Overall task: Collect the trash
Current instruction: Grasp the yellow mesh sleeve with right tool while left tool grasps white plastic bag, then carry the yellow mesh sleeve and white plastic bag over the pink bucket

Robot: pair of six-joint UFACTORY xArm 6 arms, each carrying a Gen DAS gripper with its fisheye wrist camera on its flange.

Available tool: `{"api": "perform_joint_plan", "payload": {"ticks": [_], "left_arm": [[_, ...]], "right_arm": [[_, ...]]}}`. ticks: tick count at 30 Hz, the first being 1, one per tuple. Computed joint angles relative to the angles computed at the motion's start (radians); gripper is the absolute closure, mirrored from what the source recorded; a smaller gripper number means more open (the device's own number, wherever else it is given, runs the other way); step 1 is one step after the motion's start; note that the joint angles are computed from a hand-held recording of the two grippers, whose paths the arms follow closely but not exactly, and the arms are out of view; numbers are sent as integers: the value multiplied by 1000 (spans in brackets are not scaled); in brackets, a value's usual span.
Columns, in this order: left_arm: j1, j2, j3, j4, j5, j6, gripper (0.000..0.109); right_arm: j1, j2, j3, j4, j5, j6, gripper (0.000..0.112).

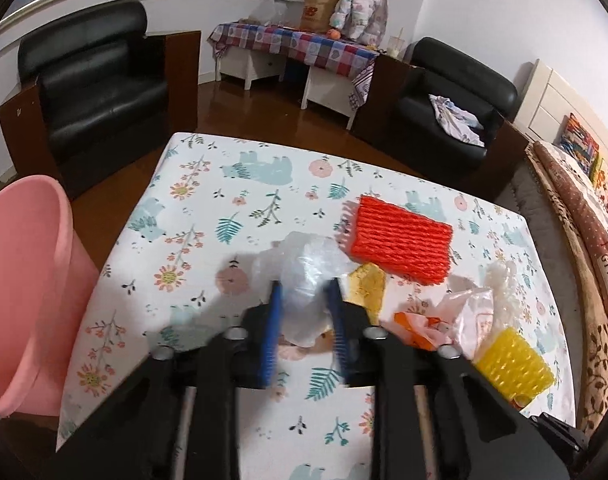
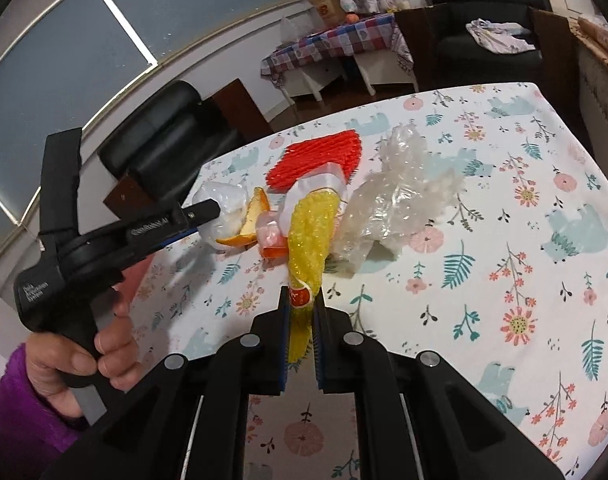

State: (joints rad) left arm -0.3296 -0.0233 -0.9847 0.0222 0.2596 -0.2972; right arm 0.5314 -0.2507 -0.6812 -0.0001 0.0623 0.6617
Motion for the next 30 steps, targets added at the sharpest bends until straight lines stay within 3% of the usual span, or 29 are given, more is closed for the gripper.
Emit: {"api": "perform_joint_plan", "payload": {"ticks": [2,8,14,18,23,30], "left_arm": [[-3,-13,11,41,-4,-43,97],[4,-88,58,154,-1,-168,99],[-3,-200,141,214,18,-246,99],[-18,-259,182,233,26,-262,99],[-43,-300,205,269,35,-280,99],[-60,-315,216,312,33,-308,99]], "right_arm": [[18,0,1,70,-11,-78,103],[51,-1,0,277,-23,-272,103],[70,-5,5,337,-40,-345,103],[64,-11,12,269,-42,-293,103],[45,-20,18,60,-43,-138,103],[39,-16,15,4,-42,-103,103]]}}
